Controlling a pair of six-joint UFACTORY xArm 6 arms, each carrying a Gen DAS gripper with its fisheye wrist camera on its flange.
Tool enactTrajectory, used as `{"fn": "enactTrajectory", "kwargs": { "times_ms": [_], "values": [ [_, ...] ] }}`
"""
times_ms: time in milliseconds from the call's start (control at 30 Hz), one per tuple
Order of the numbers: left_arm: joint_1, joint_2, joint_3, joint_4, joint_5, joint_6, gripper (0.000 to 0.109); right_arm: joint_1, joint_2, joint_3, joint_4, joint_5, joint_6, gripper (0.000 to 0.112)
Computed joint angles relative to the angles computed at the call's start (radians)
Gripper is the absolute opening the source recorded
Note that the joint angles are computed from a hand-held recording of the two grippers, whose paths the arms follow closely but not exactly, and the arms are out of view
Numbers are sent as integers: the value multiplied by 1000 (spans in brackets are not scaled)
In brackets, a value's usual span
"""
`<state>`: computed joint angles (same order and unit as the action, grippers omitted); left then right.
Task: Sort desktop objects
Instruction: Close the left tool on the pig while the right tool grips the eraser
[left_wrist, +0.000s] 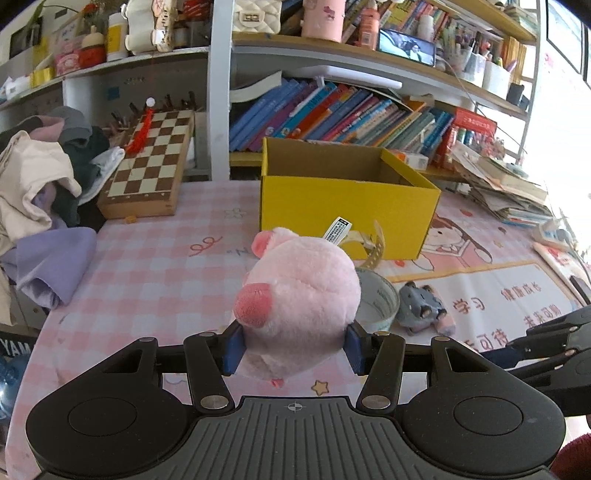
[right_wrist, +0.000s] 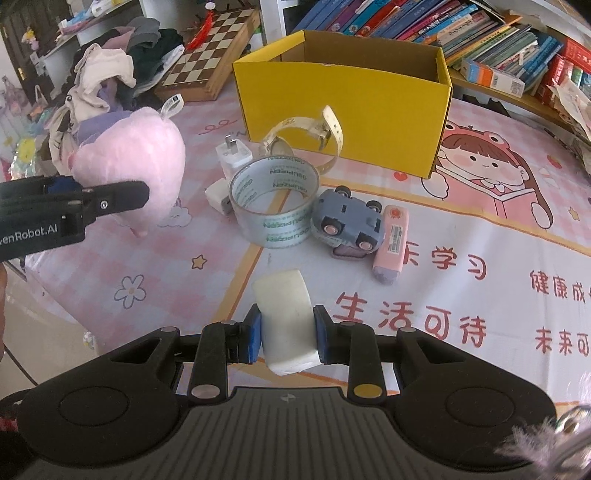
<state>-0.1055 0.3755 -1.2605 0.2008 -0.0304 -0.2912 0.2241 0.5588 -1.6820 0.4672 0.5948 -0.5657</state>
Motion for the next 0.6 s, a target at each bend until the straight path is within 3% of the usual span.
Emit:
{"fn": "enactTrajectory", "kwargs": {
  "times_ms": [500, 600],
  "values": [
    [-69, -61, 84, -602, -28, 604, 52, 36, -54, 88, -21, -42, 34, 26],
    [-79, -66, 85, -672, -31, 676, 52, 38, -62, 98, -23, -51, 33, 26]
  ]
}}
